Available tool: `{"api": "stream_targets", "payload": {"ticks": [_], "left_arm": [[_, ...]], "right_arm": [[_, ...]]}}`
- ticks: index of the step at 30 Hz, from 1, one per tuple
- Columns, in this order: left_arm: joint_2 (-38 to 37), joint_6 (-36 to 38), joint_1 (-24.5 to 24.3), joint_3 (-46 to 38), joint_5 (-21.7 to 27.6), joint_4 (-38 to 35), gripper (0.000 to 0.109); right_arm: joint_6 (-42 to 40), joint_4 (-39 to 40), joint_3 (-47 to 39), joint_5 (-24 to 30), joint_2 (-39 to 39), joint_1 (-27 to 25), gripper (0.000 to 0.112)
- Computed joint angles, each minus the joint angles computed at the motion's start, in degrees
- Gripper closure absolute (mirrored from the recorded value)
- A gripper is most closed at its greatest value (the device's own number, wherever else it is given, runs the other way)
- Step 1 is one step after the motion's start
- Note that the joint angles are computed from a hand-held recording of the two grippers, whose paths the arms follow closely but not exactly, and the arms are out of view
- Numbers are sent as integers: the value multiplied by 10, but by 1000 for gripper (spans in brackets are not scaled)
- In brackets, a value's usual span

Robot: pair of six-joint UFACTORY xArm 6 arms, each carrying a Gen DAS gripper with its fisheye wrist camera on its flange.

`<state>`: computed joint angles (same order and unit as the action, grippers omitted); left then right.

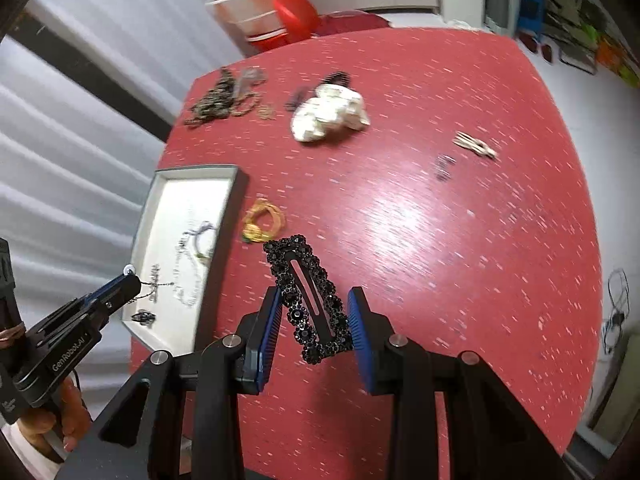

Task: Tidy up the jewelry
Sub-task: 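Carry the silver earring and black rhinestone clip over the white tray with both tools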

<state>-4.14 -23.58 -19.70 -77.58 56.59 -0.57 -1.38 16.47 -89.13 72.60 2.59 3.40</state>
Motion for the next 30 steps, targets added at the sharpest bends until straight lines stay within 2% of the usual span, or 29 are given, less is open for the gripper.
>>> {"api": "stream_targets", "payload": {"ticks": [13,24,30], "left_arm": [[0,9,93,33,-39,12,96],[62,9,122,16,-88,15,96],[104,5,127,6,-105,28,96]], "right_arm": [[-14,15,-144,-2,125,89,76],[-15,14,-276,9,249,128,76],[-5,2,-376,22,341,147,76]]}}
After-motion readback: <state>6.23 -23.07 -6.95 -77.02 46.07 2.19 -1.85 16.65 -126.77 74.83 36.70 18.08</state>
